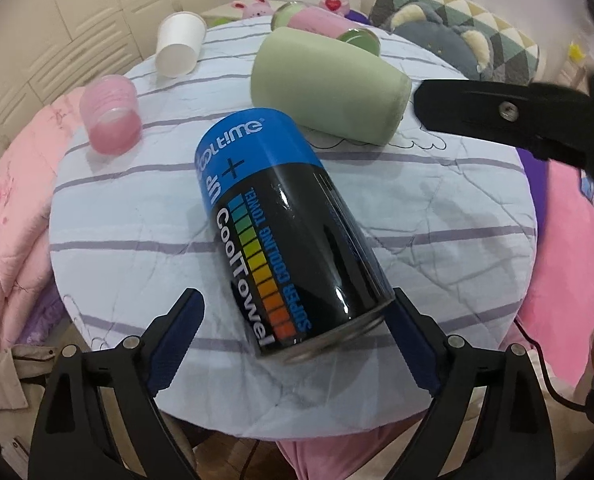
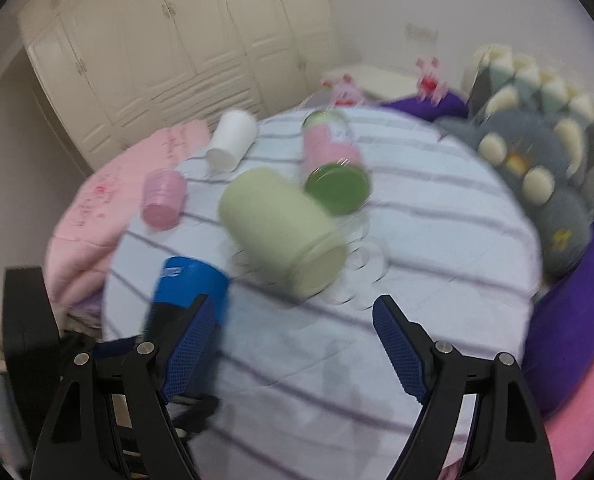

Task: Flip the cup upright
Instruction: 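Move the left tool down toward the lying blue CoolTowel can, then grasp the blue can's open end with the right tool and lift it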

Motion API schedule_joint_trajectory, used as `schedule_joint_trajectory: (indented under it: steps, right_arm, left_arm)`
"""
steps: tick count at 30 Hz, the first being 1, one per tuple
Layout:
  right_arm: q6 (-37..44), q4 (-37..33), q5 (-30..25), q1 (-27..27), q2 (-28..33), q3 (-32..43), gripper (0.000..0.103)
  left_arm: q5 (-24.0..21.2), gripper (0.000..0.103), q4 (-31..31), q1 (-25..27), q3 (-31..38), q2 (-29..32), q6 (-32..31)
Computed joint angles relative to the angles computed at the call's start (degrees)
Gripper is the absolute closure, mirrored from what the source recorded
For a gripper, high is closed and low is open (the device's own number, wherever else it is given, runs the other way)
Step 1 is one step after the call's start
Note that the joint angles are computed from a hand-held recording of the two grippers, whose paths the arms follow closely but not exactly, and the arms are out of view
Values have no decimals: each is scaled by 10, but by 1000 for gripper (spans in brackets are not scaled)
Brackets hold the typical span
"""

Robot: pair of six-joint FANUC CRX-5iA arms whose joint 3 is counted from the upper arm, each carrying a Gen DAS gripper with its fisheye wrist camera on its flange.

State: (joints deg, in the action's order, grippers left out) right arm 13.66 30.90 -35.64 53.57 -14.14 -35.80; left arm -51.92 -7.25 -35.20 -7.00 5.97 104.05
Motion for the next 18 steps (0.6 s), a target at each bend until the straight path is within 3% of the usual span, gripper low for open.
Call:
schedule_joint_trajectory:
  steps: [4,8,18]
  right_arm:
    - [117,-175,19,-25,26,57,20]
    - [208,-300,14,-48,56,104,20]
    - [350,-491,-16,-100,127,203,20]
  left_arm:
    - [11,6,-2,5,-16,-14,14]
    - [14,6,5,14,-24,-21,4]
    - [-5,6,-8,36,-18,-17,-3]
